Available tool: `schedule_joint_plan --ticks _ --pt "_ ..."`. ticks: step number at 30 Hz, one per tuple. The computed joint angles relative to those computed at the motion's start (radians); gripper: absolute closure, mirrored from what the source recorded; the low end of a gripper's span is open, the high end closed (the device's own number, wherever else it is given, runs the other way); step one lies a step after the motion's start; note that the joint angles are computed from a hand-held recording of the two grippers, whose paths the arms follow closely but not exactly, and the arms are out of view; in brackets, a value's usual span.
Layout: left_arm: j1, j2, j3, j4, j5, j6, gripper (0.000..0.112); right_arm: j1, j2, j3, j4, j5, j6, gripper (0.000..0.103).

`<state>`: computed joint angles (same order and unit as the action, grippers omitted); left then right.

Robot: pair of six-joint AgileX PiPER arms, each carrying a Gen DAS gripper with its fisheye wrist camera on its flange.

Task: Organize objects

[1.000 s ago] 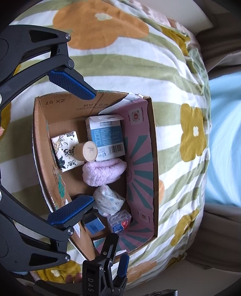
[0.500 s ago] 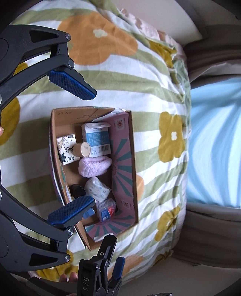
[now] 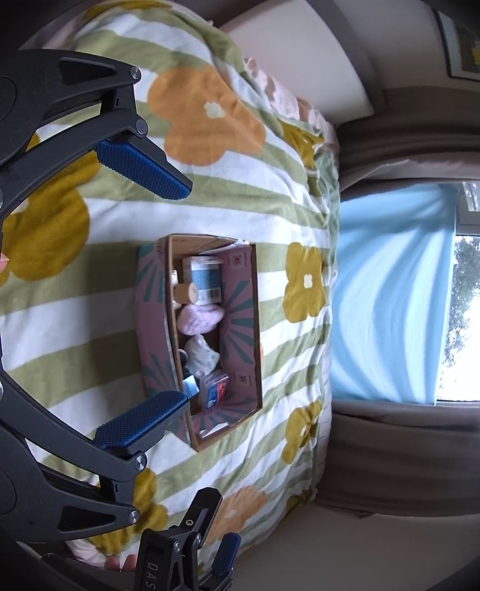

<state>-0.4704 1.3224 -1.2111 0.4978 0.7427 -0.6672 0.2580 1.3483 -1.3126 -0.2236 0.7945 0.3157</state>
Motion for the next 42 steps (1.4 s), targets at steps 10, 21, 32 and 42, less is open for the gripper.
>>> schedule_joint_plan --ticks 10,21,32,42 --pt "-0.119 -0.136 0.173 0.107 0.023 -0.224 0.009 0.066 -0.184 0.2 -0.127 -0.01 0.149 0.001" --pt "-0.164 -0.133 0.143 0.176 0.063 -0.271 0.009 0.087 -0.194 0.184 -0.146 0.0 0.182 0.001" --pt "-0.174 -0.118 0.124 0.192 0.069 -0.275 0.009 0.095 -0.183 0.168 -0.16 0.004 0.196 0.001" --pt "-0.178 -0.117 0.128 0.197 0.061 -0.281 0.009 0.085 -0.177 0.165 -0.147 0.0 0.181 0.001"
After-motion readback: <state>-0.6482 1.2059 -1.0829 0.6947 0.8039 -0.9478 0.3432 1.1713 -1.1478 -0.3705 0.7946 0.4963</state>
